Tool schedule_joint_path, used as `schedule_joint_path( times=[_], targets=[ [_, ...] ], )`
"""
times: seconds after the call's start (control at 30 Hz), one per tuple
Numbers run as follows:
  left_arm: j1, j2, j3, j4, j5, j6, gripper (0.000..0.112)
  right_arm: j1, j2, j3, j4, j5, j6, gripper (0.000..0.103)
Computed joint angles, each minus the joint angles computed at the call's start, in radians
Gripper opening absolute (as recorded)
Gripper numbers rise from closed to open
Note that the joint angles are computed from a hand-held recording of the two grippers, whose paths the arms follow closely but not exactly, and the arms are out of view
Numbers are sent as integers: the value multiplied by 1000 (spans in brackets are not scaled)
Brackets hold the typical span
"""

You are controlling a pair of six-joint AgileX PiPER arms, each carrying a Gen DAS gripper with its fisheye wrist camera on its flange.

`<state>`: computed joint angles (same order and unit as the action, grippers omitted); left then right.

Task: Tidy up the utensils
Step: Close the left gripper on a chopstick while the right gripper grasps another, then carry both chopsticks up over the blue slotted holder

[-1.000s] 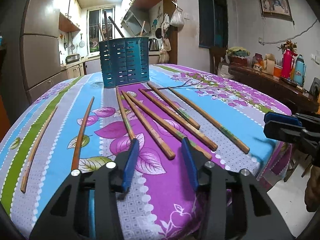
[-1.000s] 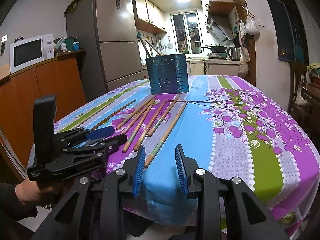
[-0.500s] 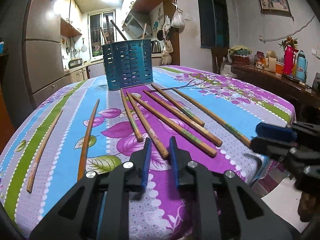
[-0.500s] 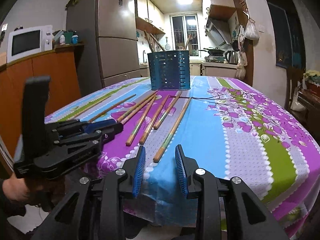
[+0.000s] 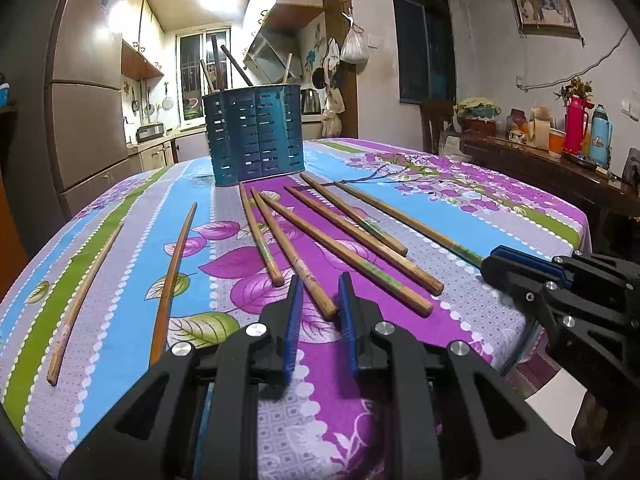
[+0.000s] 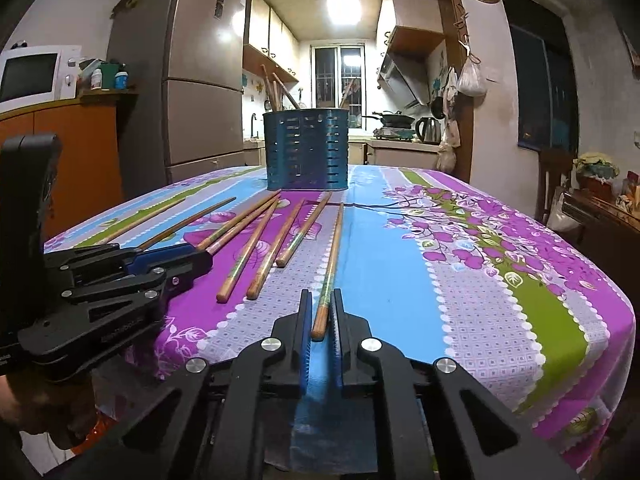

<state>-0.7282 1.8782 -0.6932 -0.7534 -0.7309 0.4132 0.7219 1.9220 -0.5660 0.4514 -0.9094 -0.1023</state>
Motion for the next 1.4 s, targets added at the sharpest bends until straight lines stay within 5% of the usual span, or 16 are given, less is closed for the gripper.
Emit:
schedule_joint_path(
  times=[0.43,0.8,1.1,1.4],
  targets=[
    [-21,22,22,7,-82,-61,9,-24,5,30,-38,-63,75,7],
    [-76,-79,55,-56,-131,13,5,-67,-194,99,-48,-40,-32,7],
    [-34,-233,-2,-41,-88,144,5,-194,-432,33,-240,147,-99,7],
    [100,-269,-214,60,141,199,5,-418,-407,-287,-848,461,411,7]
  ],
)
